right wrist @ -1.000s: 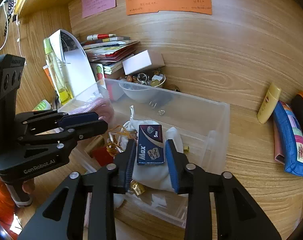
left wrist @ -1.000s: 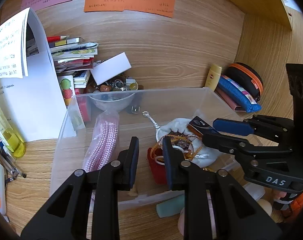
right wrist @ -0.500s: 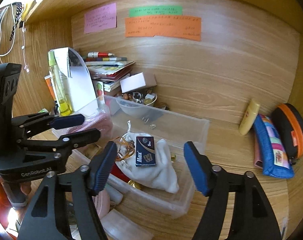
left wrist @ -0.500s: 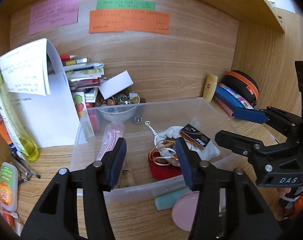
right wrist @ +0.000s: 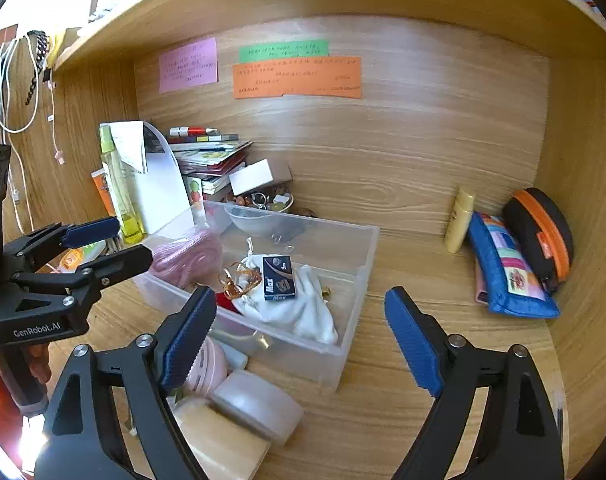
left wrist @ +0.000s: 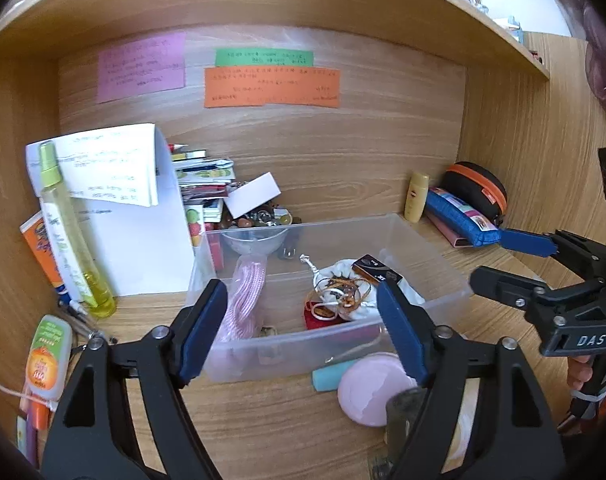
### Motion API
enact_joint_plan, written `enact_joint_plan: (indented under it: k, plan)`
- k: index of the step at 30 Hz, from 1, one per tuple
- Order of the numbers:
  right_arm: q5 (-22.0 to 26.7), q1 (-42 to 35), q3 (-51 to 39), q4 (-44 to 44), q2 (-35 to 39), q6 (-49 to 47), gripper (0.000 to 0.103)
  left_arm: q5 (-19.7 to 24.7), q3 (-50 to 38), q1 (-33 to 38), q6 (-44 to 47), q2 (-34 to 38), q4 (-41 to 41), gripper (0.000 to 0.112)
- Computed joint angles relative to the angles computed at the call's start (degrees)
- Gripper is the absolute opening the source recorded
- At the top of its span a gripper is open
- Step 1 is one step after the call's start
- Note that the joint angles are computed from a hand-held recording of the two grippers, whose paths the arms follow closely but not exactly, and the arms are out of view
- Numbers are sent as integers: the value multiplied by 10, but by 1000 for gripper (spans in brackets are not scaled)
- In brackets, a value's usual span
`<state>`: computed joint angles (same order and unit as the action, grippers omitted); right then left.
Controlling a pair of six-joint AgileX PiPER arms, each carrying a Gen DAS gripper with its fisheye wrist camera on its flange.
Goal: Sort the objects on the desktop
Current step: 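Move the left tool to the green jar while the right tool approaches the cream tub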
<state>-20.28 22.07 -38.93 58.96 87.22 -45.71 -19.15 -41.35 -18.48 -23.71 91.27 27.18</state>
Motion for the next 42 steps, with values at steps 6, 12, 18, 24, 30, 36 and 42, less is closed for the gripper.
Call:
enact_joint_plan:
  k: [6,12,18,24,30,36,42]
  plan:
    - [-26,30,39,19,-29,12,91,-28,61,2,106,-39,-126,93]
    - [-52,66,77,27,-38,47,93,-39,107,14,139,-63,-170,95]
    - [-63,95,103,12,-25,100,93,-54,140,38,104,-67,-140,96]
    - [-47,107,103,-15,8,148,93,-63,161,55,60,-61,-92,96]
    - [-45,124,103,-34,37,180,93,-82,170,55,-60,-71,48,96]
    - [-37,104,108,-131,61,281,93,-72,147,12,-92,-41,86,97]
    - [-29,74,116,-268,75,401,92,-56,101,-10,-206,13,194,97]
